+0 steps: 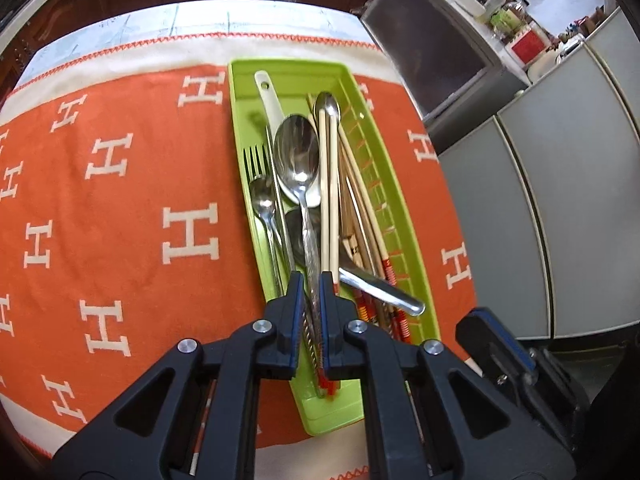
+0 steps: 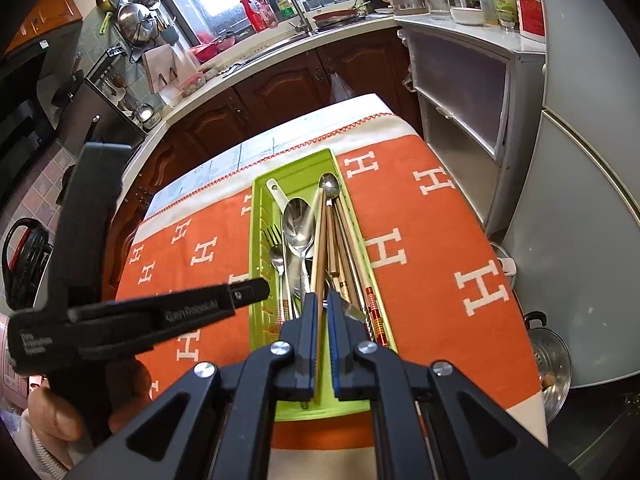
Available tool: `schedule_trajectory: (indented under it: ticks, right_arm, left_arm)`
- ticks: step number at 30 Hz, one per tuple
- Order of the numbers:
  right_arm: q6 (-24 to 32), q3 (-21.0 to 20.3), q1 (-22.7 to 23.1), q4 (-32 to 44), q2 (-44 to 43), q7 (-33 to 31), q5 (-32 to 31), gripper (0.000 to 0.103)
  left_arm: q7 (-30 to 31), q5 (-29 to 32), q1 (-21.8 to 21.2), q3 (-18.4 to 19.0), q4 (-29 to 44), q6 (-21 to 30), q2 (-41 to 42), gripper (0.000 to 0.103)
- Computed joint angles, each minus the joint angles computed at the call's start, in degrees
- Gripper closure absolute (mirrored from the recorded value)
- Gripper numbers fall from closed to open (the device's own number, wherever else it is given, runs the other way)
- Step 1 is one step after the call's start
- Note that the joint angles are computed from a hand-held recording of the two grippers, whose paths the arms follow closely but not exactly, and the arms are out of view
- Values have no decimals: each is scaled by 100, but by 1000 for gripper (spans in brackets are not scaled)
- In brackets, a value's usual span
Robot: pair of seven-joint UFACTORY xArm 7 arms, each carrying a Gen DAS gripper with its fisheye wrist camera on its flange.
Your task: Organize utensils
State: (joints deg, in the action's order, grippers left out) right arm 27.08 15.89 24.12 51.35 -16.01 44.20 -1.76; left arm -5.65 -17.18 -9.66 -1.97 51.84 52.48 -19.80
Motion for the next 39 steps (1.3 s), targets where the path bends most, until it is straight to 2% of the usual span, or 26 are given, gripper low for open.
schedule_trajectory:
  ticks: [5, 8, 10, 11, 17, 22, 29, 33, 35, 37, 39]
  right_arm:
    - [-16, -25, 43, 21, 92, -79, 61, 98]
    - [-2, -19, 76, 73, 164, -105, 90, 98]
    - [4, -21, 99, 96, 198, -134, 104, 98]
    - [6, -18, 111, 116, 219, -146, 110, 98]
    - [44, 8, 147, 204, 279, -159, 57, 98]
    - [125, 35, 163, 249, 302, -87, 17, 98]
    - [337, 117, 260, 352, 294, 39, -25, 98]
    - [419, 177, 368, 416, 274, 59, -6, 98]
    - [448, 205, 424, 458, 274, 65, 15, 94]
    - [470, 261, 450, 505, 261, 126, -60, 83]
    - [514, 338, 456, 594, 260, 213, -213, 81]
  left_arm:
    - [36, 200, 59, -8, -158, 0, -194, 98]
    - [36, 358, 107, -11, -279, 7, -382, 85]
    - [33, 472, 154, 1, -369, -23, -520, 69]
    - [12, 550, 183, -12, -425, -59, -606, 67]
    - [21, 749, 259, 46, -597, -99, -952, 65]
    - [-115, 1030, 393, -25, -747, -130, -1229, 50]
    - [-300, 1680, 676, -124, -1090, -119, -1842, 49]
    - [-380, 1977, 879, -132, -1310, -36, -2342, 43]
    - [-341, 2063, 942, -71, -1378, 39, -2595, 41]
    - [-320, 2137, 1019, -40, -1412, 117, -2821, 38]
    - [-299, 2212, 1113, -11, -1408, 234, -3065, 31]
